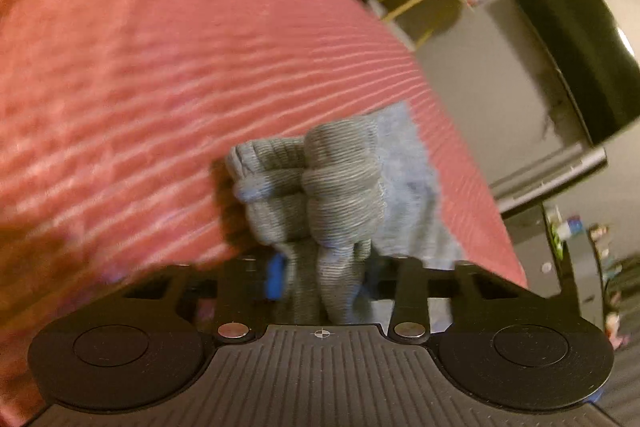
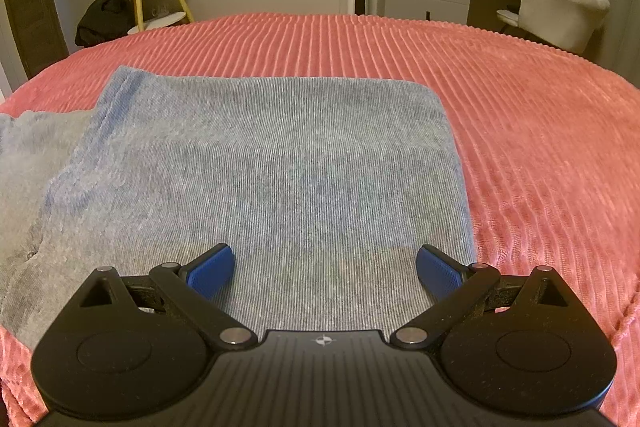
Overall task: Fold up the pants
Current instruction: 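Grasp the leg hems with the left gripper and lift them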
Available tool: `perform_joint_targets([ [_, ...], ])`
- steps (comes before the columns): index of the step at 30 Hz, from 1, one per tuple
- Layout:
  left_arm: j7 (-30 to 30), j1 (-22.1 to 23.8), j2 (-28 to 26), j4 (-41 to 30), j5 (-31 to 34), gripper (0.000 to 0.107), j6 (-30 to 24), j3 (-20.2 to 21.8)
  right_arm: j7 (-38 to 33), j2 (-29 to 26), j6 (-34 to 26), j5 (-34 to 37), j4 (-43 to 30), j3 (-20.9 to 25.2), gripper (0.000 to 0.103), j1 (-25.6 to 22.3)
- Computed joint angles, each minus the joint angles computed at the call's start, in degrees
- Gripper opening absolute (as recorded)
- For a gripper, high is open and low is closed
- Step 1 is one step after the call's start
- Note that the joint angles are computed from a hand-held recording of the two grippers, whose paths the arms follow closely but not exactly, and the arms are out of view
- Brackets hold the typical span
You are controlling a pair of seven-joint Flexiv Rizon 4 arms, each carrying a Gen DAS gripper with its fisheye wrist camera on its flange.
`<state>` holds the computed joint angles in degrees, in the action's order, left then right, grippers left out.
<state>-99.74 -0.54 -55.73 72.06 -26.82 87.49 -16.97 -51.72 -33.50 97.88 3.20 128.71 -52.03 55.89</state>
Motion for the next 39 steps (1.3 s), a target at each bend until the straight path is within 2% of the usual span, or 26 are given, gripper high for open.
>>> perform_joint_targets([
  [4,7.07,0.31,3.04,1.28,4.92,0.025,3.71,-2.57,0.42,0.63,1.87,1.31,0.38,0.81,0.099,-0.66],
  [7,13.29,-1.98,5.42,1.16,9.84,0.022,5.61,-1.68,0.56,1.57,3.62,3.07,0.72,1.96,0.099,-1.49],
  [8,15.76,-2.01,6.02,1.43,11.39,0.021,6.53,-3.21,0.55,1.97,4.15,3.68,0.85,2.26,0.098,-1.67],
  [11,22.88,0.12,6.77,2.93,14.86,0.02,7.77,-11.76,0.5,3.13,6.31,5.9,1.49,3.17,0.098,-2.09],
  [13,26.86,-0.53,6.95,3.35,16.78,0.02,8.37,-14.42,0.23,3.92,8.29,7.75,2.0,3.94,0.098,-2.48],
  [17,35.41,-2.39,5.45,3.42,19.18,0.019,5.76,-20.48,-1.26,5.95,12.39,11.83,2.64,7.2,0.098,-4.39],
  [19,38.76,-4.77,4.62,3.0,19.33,0.019,3.26,-20.37,-1.83,7.15,14.64,14.03,2.92,9.62,0.098,-5.98],
  [21,39.74,-9.18,4.17,1.83,18.17,0.021,-1.07,-16.34,-2.21,8.55,16.88,15.52,3.11,13.57,0.098,-9.05],
  [22,40.22,-12.75,4.34,0.61,16.24,0.022,-4.28,-11.89,-2.01,9.44,18.38,15.79,3.18,16.88,0.098,-11.89],
  [23,37.53,-15.99,4.12,-1.11,17.68,0.023,-7.29,-7.22,-1.84,10.12,19.36,15.87,3.11,19.87,0.098,-14.51],
  [25,34.21,-22.09,4.06,-3.03,17.73,0.023,-10.84,2.09,-2.48,11.52,20.96,17.4,2.21,29.05,0.098,-22.37],
  [26,32.35,-23.73,4.37,-3.06,18.4,0.025,-11.98,4.87,-1.83,11.85,21.8,17.21,1.95,33.37,0.098,-26.37],
  [27,31.75,-24.12,5.1,-1.83,18.27,0.028,-11.62,5.79,2.56,11.68,23.97,13.28,2.86,36.68,0.098,-30.37],
  [28,32.32,-23.31,6.21,0.45,17.34,0.031,-10.03,4.83,9.37,11.05,27.12,6.56,4.37,38.98,0.098,-34.37],
  [29,34.1,-21.24,7.2,3.01,15.88,0.043,-8.21,2.01,13.87,10.35,29.49,1.76,4.98,41.6,0.098,-38.37],
  [30,34.95,-17.8,8.35,6.45,15.11,0.064,-5.54,-2.65,20.56,9.11,33.29,-5.67,5.9,43.01,0.098,-42.37],
  [31,35.82,-14.1,9.54,10.75,13.39,0.074,-1.72,-7.25,24.75,7.97,35.79,-10.71,5.88,45.39,0.098,-46.37],
  [32,36.5,-11.83,10.6,14.38,10.4,0.083,2.18,-9.98,29.46,6.68,38.04,-16.57,5.61,47.34,0.098,-50.37],
  [33,36.8,-10.62,11.41,16.73,7.6,0.082,4.84,-10.84,31.76,5.53,39.04,-20.04,4.68,50.51,0.098,-54.37],
  [34,33.9,-10.08,12.46,18.64,8.54,0.082,5.94,-9.84,31.4,4.75,38.32,-21.23,3.43,54.8,0.098,-58.37],
  [35,31.48,-11.13,13.01,18.69,8.83,0.082,5.25,-6.97,31.51,3.61,37.34,-23.42,1.85,58.73,0.098,-62.37],
  [36,25.33,-13.23,13.83,18.46,12.19,0.082,3.88,-2.3,32.1,2.37,36.44,-25.55,0.38,62.18,0.098,-65.93],
  [37,19.44,-15.45,13.83,16.97,15.48,0.081,1.66,2.36,34.86,1.1,35.6,-29.59,-0.98,63.77,0.098,-68.59],
  [38,16.63,-18.29,13.73,16.16,15.03,0.081,-0.18,6.94,38.13,-0.08,34.69,-33.08,-2.26,64.31,0.098,-70.01],
  [39,17.55,-20.71,13.18,15.15,11.21,0.081,-1.55,9.65,40.83,-1.02,33.77,-35.3,-3.35,64.56,0.098,-70.54],
])
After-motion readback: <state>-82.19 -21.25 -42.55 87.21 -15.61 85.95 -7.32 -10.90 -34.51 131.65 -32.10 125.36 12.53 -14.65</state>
